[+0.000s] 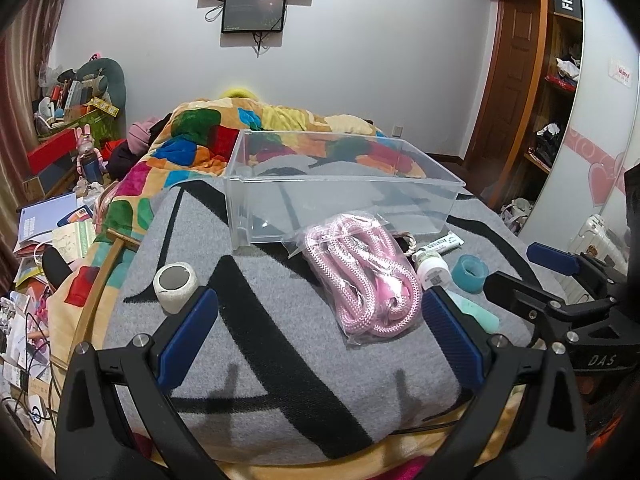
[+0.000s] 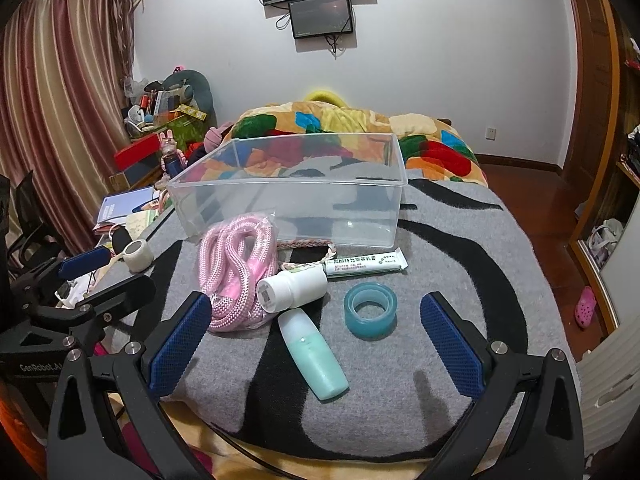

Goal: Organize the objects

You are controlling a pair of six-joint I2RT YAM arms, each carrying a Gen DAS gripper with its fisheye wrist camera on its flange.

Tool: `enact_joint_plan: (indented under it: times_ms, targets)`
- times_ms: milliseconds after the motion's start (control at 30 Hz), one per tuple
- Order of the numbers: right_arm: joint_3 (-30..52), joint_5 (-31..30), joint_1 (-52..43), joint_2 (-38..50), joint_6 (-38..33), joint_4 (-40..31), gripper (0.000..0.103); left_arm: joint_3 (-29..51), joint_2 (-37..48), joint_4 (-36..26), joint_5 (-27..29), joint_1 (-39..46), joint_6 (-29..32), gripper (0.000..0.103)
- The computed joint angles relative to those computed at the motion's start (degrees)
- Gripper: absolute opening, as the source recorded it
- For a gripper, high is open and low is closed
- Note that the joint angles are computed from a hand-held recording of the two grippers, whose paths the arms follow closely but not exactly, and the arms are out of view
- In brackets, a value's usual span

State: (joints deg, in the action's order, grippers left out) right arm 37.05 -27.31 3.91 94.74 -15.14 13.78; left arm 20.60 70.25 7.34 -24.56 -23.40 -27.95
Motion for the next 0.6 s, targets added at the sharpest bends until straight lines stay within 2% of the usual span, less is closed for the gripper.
enact_joint_plan:
  times_ms: [600]
  targets:
    - [0.11, 0.26, 0.24, 0.08, -0.11, -0.31, 0.103, -0.29, -1.89, -0.43, 0.65, 0.74, -0.43, 0.103]
